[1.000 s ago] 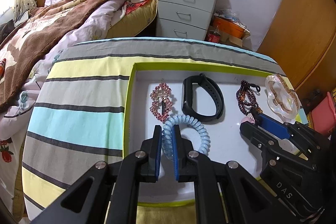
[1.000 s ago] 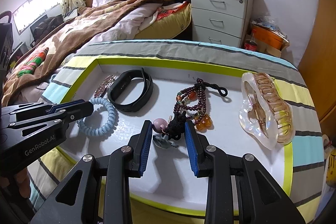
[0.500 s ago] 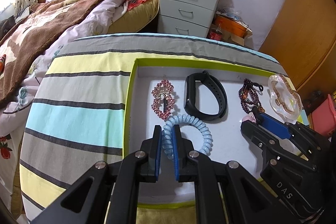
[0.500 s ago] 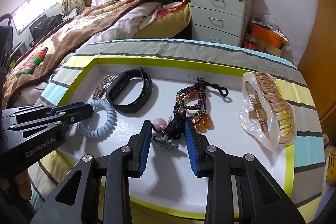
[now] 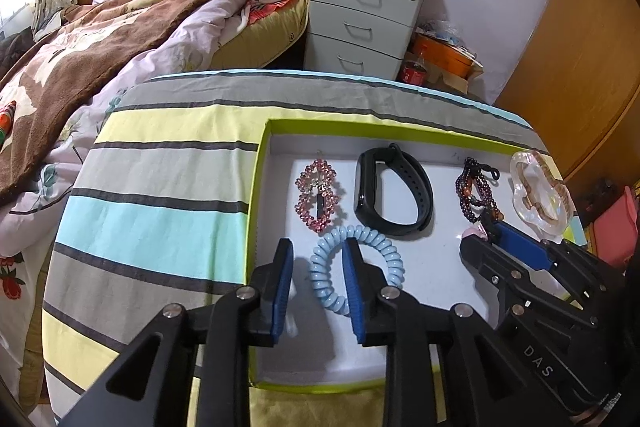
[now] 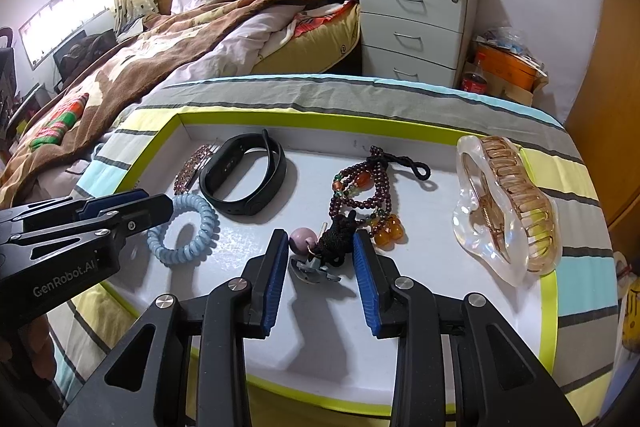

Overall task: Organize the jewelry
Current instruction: 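Open the right gripper to drop the pink-ball hair tie in the box, then move both open grippers back to the hair ties on the bedspread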

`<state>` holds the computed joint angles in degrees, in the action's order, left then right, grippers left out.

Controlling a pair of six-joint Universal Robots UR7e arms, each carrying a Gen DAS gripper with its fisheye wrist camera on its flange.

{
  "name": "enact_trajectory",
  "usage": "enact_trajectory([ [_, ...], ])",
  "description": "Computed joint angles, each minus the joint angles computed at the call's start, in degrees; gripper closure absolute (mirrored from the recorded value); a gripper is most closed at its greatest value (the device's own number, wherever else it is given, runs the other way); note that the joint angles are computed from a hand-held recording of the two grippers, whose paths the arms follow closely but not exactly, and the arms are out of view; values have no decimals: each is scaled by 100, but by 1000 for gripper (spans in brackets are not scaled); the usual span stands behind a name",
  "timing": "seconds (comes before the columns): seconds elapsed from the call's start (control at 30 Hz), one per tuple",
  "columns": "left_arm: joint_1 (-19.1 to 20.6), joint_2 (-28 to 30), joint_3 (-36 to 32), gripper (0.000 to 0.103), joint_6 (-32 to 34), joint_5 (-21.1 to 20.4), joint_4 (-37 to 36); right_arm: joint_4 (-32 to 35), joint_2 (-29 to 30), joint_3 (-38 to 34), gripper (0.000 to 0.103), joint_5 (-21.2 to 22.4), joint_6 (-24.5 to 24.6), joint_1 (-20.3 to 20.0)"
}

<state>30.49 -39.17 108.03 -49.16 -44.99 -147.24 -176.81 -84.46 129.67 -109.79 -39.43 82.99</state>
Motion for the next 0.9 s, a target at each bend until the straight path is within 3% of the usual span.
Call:
enact_trajectory([
  [0.37,-82,-79,67,65,-34,-11,-28,-13,-175,92,59,118,37,9],
  [0.43,-119,-111,95,59,-80,25,1,1,-243,122,56,161,68,9],
  [0.9,-666,-567,645,49,-647,211,76,-19,-1133,676,56,438,128,62],
])
